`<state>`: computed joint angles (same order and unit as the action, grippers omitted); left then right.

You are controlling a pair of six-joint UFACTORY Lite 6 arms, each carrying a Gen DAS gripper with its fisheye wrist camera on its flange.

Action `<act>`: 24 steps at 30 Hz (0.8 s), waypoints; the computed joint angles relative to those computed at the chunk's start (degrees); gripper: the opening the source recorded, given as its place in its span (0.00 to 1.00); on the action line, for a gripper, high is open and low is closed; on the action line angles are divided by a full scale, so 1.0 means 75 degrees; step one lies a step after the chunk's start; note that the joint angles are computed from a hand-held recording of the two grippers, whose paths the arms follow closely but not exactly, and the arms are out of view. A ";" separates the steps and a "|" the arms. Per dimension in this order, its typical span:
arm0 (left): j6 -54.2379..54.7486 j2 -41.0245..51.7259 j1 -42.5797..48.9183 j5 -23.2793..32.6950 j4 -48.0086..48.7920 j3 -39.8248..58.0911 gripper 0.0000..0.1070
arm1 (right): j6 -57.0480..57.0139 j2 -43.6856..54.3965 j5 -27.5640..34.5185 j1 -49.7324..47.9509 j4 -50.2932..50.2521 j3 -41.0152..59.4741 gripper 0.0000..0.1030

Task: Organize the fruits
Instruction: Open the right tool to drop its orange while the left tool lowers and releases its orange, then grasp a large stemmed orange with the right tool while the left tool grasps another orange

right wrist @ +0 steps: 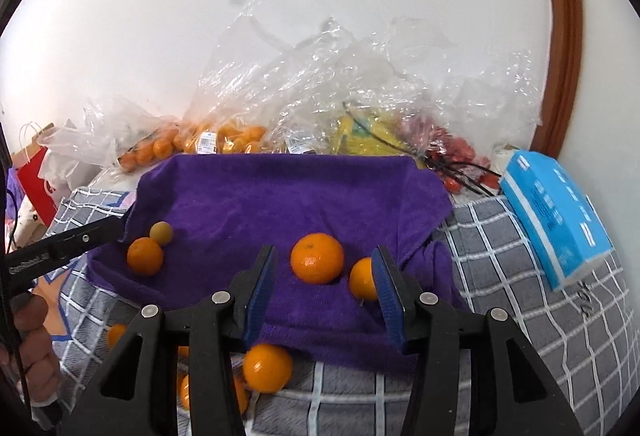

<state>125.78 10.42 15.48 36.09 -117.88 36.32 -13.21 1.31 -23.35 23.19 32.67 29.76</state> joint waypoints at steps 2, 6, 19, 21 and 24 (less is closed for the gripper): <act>-0.0347 -0.0156 0.0153 0.0121 0.0394 -0.0030 0.40 | -0.0329 -0.0359 0.0147 0.0167 0.0439 -0.0204 0.47; -0.1072 -0.0705 0.0250 -0.0119 0.1137 -0.0206 0.40 | -0.1744 -0.0876 0.0116 0.0841 0.2209 -0.0635 0.47; -0.0546 -0.2119 0.1724 -0.0123 0.2517 -0.1905 0.41 | 0.0883 -0.0224 -0.0329 0.2410 0.0805 -0.1273 0.48; -0.0370 -0.2317 0.2224 0.0094 0.2800 -0.2140 0.43 | 0.0857 0.0193 -0.0442 0.2619 0.0908 -0.1055 0.49; 0.0150 -0.2349 0.2705 0.0195 0.2758 -0.2315 0.44 | 0.0586 0.0780 -0.0548 0.2815 0.1267 -0.0719 0.49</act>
